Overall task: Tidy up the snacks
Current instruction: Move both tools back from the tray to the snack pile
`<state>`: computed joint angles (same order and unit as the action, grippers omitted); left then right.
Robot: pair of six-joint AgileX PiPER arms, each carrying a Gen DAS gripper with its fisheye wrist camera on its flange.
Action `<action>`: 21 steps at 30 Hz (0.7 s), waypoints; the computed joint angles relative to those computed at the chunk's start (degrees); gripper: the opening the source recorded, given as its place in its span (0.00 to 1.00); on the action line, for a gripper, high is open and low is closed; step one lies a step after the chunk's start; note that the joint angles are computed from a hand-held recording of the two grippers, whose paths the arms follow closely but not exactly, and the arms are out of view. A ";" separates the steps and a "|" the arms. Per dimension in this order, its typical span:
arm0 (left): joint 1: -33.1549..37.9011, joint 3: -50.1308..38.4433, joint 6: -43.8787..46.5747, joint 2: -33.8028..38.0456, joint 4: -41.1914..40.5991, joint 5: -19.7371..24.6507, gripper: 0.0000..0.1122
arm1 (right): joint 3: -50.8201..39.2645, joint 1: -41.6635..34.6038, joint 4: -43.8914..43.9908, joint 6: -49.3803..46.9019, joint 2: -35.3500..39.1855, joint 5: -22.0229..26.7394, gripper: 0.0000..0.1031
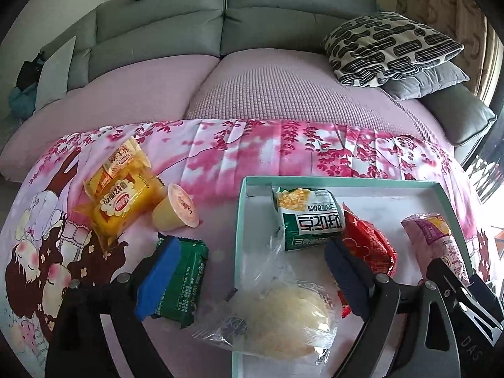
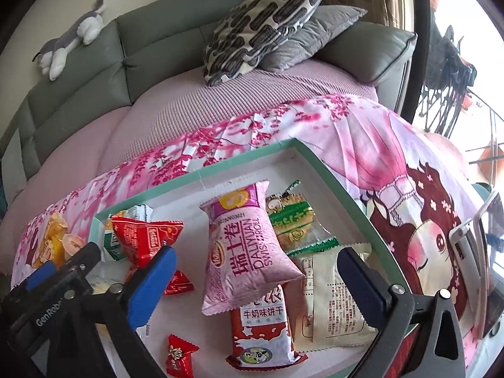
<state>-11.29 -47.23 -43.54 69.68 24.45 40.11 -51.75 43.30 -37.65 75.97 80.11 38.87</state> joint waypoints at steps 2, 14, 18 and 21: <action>0.28 0.12 -0.27 0.15 0.15 -0.13 0.87 | 0.19 -0.23 0.23 0.13 0.01 -0.07 1.00; 0.48 0.38 -0.68 0.08 0.19 -1.48 0.90 | 0.65 -0.76 0.41 0.02 0.24 -1.11 1.00; 1.13 0.54 -0.07 -0.44 -1.42 -1.87 0.90 | 0.46 -0.64 1.24 -0.10 -0.38 -0.02 1.00; 1.09 0.52 0.87 -1.00 -2.28 -1.99 0.90 | 0.36 -0.55 1.94 -0.25 -1.19 0.51 1.00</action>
<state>-10.19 -46.71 -42.67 68.68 22.17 38.11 -51.39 42.75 -35.72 75.72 78.92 39.39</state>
